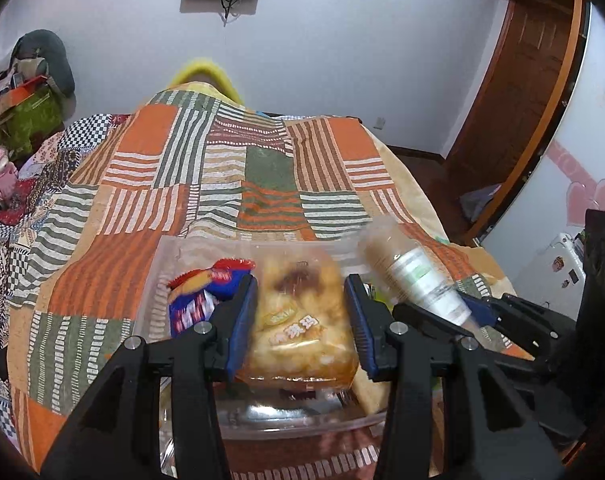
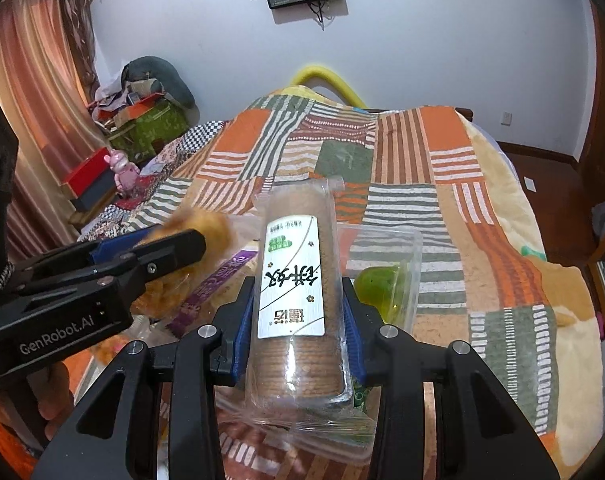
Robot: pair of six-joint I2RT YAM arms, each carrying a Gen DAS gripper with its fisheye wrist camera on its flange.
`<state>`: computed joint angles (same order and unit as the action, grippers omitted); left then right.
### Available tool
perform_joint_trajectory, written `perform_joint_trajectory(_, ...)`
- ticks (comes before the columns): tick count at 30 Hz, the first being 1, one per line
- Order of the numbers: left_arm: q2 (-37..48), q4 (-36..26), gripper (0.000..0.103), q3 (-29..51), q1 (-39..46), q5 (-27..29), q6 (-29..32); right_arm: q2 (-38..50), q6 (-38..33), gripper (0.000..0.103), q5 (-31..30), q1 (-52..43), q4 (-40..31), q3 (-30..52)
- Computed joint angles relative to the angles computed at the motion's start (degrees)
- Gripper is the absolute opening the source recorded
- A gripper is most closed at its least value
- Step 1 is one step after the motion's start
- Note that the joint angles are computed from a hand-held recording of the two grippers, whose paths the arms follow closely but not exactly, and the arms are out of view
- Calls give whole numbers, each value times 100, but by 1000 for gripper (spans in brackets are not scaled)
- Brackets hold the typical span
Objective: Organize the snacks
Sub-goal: 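Carry the pastry pack and cracker roll over the box and release them, then grasp the orange puffed-snack bag with the left gripper while the right grasps the chip bag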
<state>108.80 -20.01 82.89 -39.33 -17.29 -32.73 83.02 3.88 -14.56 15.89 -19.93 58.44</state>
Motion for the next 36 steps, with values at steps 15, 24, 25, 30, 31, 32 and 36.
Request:
perform_joint_trajectory(15, -1153, -108, 54, -880, -420, -415, -156, -1098, -351, 36, 107, 50, -361, -387)
perform_joint_trajectory(24, -2366, -615, 59, -1894, -893, -1103, -437, -1921, -358, 54, 0, 217, -817, -869)
perform_joint_trajectory(25, -2427, -663, 59, -1968, -927, -1146, -463, -1982, -340, 57, -5, 251, -846, -936)
perform_joint_trajectory(30, -2887, -928, 63, -2606, -1181, -1356, -748, -2119, -170, 65, 11, 484, -905, -1237)
perform_joint_trajectory(31, -2963, -968, 64, -2743, -1213, -1372, -823, -2143, -133, 66, 28, 543, -909, -1314)
perform_joint_trajectory(32, -3041, -1010, 64, -2922, -1231, -1364, -911, -2127, -72, 67, 54, 642, -896, -1398)
perform_joint_trajectory(36, -3241, -948, 64, -3499, -1146, -1193, -1135, -1913, 152, 71, 8, 910, -824, -1569)
